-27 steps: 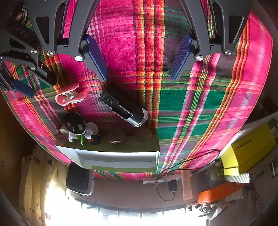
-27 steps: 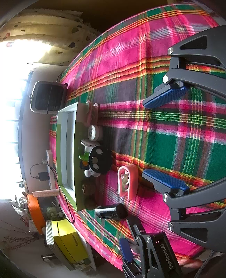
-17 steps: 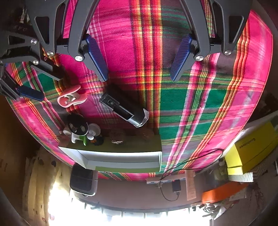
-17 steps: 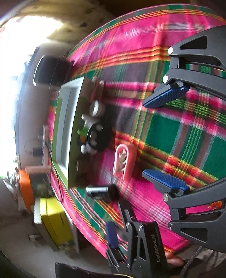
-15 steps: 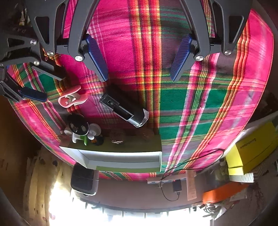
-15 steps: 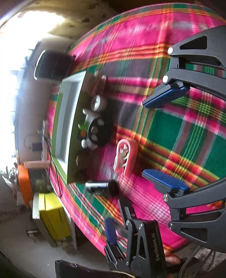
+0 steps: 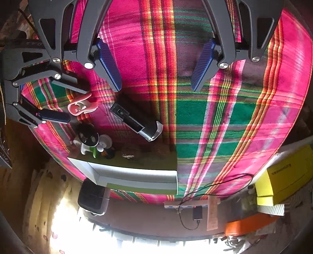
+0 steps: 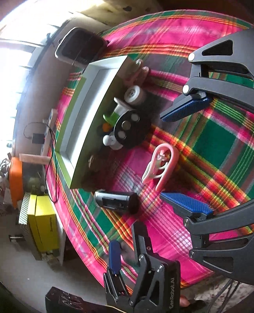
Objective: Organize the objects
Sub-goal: 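Reach the right gripper to the pink-and-white clip and close on it, then grasp the black cylindrical holder with the left gripper while the right holds the clip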
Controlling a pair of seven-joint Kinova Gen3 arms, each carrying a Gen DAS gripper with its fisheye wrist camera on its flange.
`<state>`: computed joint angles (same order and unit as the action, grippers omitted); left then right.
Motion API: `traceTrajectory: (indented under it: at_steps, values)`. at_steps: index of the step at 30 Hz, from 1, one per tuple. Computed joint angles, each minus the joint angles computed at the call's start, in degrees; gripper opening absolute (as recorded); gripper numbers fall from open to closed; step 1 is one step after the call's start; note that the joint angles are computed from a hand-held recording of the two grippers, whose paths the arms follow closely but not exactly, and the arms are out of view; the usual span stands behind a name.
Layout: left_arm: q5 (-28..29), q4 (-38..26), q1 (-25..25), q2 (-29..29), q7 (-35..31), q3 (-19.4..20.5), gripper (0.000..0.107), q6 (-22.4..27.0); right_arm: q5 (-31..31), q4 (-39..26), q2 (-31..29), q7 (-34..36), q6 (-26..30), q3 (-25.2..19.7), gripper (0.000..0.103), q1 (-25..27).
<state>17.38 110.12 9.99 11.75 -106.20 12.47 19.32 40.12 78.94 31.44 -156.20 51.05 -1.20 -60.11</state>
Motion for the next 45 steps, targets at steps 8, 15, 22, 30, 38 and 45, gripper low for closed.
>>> traceTrajectory:
  at_steps: [8, 15, 22, 30, 38, 45]
  values:
    - [1.5, -0.7, -0.9, 0.3, -1.0, 0.4, 0.073, 1.3, 0.0, 1.5, -0.8, -0.4, -2.9, -0.2, 0.059, 0.8]
    - [1.7, -1.6, -0.6, 0.5, -0.4, -0.4, 0.073, 2.8, 0.5, 2.7, -1.3, -1.1, -4.8, 0.1, 0.037, 0.4]
    - [2.3, -3.5, -1.0, 1.2, -0.1, -0.6, 0.073, 5.1, 1.8, 4.6, -2.1, -5.0, -6.2, 0.7, 0.024, -0.2]
    - [4.1, -4.9, -1.6, 1.8, -1.3, 0.0, 0.073, 6.9, 3.9, 2.9, -1.0, -13.1, 1.6, 2.3, 0.024, -4.0]
    - [1.9, -8.3, 0.8, 3.7, 2.5, -1.3, 0.073, 9.3, 6.6, 4.6, -1.9, -19.7, 4.4, -0.4, 0.024, -3.7]
    - [-1.5, -11.0, 3.2, 5.5, 7.6, -2.2, 0.073, 10.0, 7.7, 4.4, -1.4, -21.0, 4.9, -1.1, 0.024, -3.5]
